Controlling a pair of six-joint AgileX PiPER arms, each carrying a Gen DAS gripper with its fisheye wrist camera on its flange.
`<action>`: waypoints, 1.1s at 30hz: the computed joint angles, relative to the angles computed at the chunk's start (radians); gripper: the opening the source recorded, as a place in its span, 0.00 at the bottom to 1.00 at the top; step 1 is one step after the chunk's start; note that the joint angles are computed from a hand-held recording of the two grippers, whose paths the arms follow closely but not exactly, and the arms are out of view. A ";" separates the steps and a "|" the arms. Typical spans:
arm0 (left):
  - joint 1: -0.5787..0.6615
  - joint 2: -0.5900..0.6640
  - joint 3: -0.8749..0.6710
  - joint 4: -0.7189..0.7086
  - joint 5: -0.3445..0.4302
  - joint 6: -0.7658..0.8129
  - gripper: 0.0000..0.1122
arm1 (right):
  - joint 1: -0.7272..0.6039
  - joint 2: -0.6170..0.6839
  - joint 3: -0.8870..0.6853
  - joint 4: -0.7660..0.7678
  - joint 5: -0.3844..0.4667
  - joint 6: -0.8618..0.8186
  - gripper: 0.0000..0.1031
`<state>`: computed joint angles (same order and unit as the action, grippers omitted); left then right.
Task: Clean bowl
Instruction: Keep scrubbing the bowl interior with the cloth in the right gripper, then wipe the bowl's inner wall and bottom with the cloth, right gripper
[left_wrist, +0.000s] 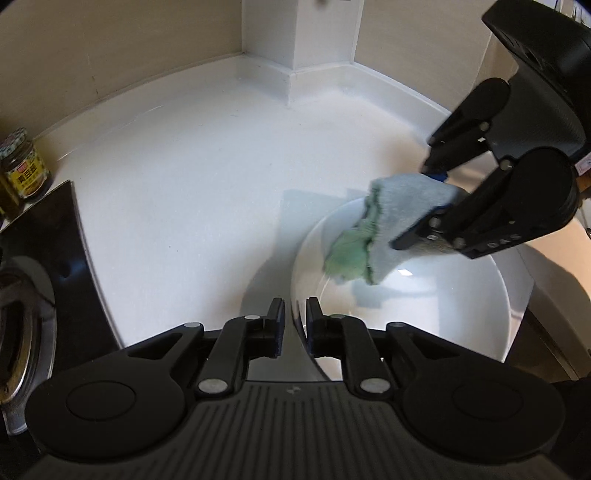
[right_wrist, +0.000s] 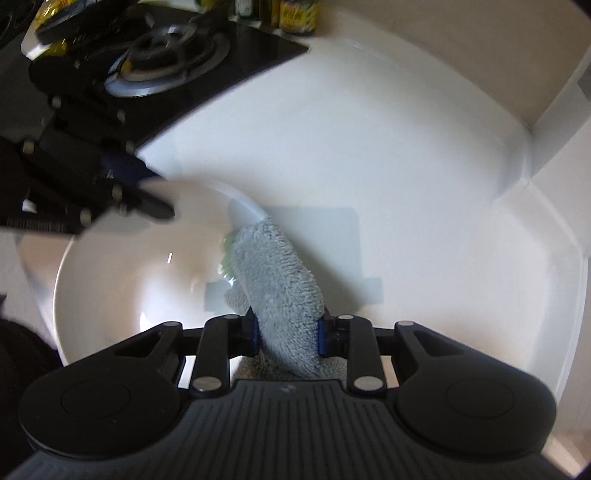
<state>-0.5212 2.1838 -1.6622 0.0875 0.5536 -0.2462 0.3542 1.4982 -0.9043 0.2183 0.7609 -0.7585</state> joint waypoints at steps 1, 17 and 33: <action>0.008 0.022 -0.041 -0.031 0.024 0.060 0.07 | -0.039 0.004 -0.023 0.010 0.048 -0.060 0.22; 0.009 0.217 -0.297 0.079 0.117 -0.161 0.15 | 0.003 0.088 -0.068 0.066 -0.091 -0.023 0.22; 0.003 0.124 -0.173 0.040 0.143 0.255 0.10 | 0.099 0.159 -0.156 -0.080 -0.063 0.009 0.22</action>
<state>-0.5178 2.3082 -1.8350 0.1273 0.6968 0.0088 0.4528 1.6573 -1.0604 0.1385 0.6979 -0.7491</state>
